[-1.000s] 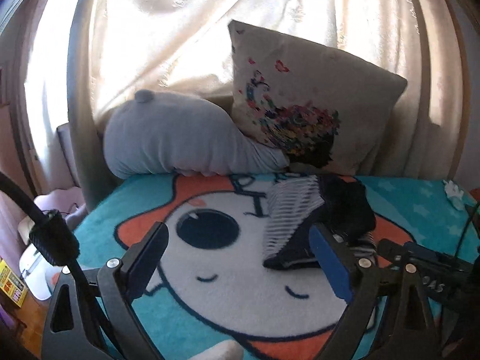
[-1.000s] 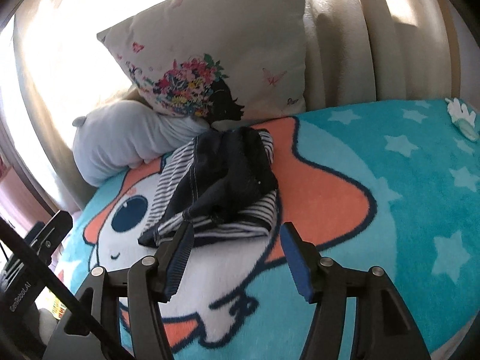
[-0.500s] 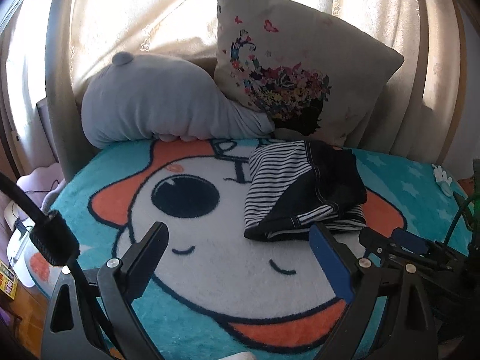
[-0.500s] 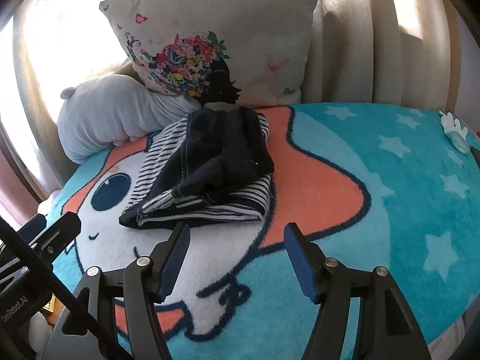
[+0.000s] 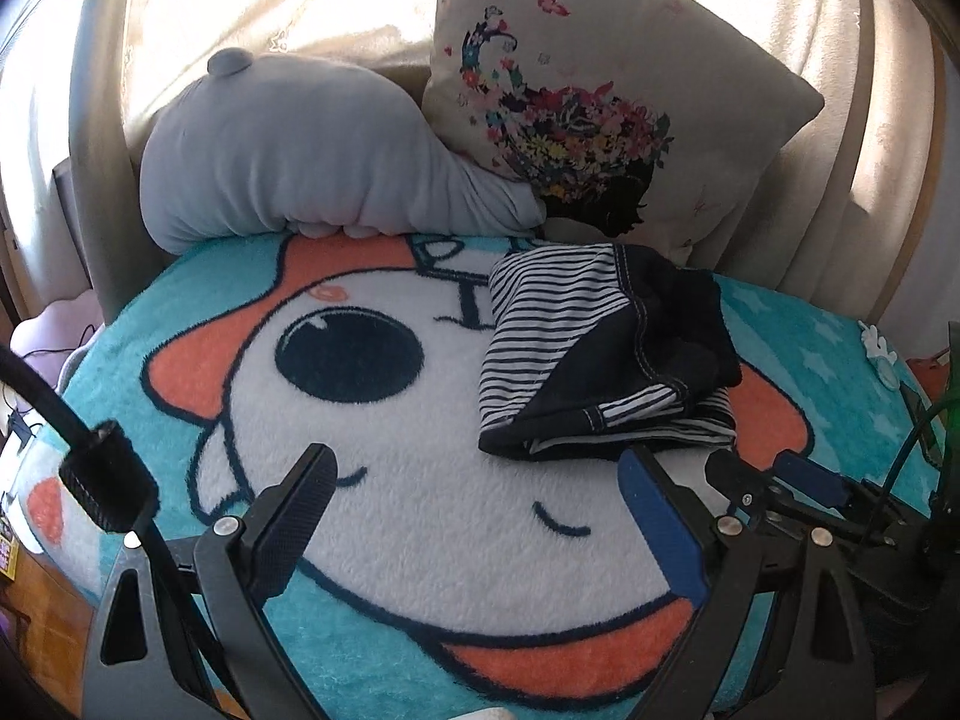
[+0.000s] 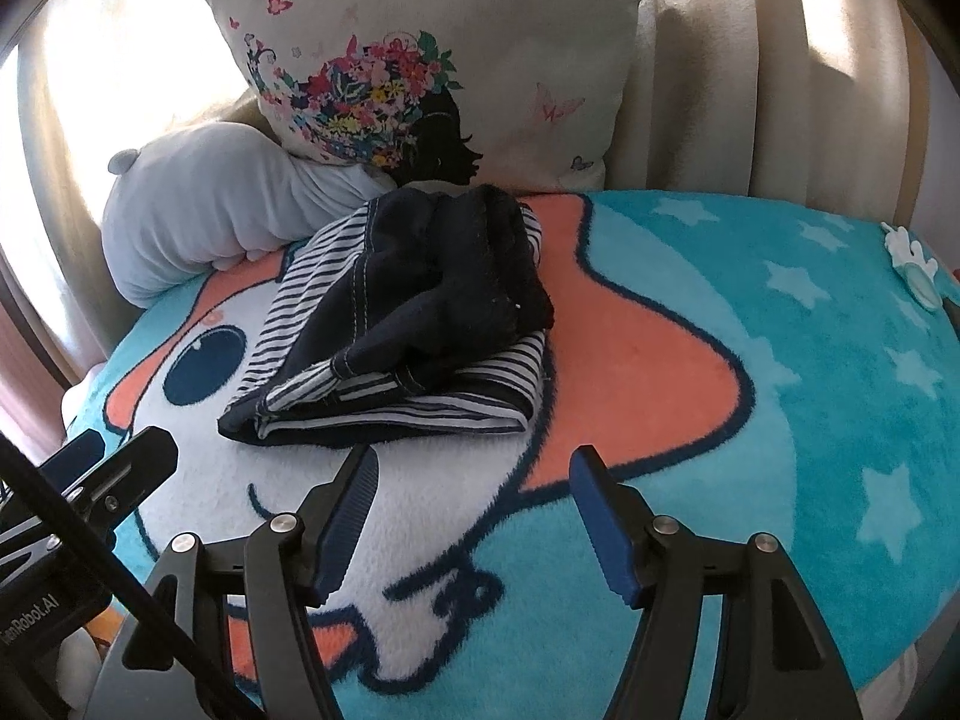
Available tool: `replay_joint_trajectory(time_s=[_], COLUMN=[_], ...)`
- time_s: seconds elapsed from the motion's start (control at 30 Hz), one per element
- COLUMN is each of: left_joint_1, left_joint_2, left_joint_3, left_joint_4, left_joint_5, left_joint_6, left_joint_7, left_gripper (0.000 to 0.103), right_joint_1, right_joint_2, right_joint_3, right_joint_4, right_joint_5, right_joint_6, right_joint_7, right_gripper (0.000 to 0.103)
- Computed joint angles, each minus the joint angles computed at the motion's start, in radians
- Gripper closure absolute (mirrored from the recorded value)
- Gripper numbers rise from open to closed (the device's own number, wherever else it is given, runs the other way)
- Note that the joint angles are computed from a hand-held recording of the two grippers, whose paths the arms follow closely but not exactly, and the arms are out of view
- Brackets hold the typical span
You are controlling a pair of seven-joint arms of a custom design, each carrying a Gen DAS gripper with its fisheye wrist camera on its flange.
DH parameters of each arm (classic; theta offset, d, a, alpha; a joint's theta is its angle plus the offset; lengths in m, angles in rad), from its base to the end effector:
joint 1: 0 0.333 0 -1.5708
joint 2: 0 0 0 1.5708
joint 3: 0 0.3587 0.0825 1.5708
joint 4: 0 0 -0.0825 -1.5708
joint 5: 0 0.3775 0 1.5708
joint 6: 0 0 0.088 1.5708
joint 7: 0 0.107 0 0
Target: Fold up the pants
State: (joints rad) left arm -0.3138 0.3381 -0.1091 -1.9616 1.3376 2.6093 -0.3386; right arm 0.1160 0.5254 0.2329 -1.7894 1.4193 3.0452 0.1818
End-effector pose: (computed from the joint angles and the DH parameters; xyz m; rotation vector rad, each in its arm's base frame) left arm 0.5760 -0.2765 0.3686 -2.0200 1.3423 -0.6915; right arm 0.6675 0.1386 0.3368 -1.8557 1.3977 -0.3843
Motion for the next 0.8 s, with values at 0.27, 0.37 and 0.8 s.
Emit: replay_joint_trajectory(time_s=[0.27, 0.37, 0.8], left_joint_1=[0.008, 0.012, 0.015], left_joint_2=[0.011, 0.015, 0.034], left_joint_3=[0.004, 0.006, 0.015], left_joint_4=[0.001, 0.001, 0.006], left_joint_5=[-0.019, -0.027, -0.066], left_joint_6=[0.022, 0.031, 0.059], left_joint_7=[0.009, 0.015, 0.044], left_gripper=[0.009, 0.009, 0.009], right_joint_1=[0.008, 0.010, -0.014], right_joint_2=[0.013, 0.017, 0.033], right_joint_3=[0.002, 0.004, 0.036], right_joint_4=[0.002, 0.000, -0.006], right_joint_5=[-0.066, -0.097, -0.206], right_joint_6=[0.026, 0.035, 0.069], right_joint_7=[0.053, 0.074, 0.159], right_gripper=[0.032, 0.031, 0.031])
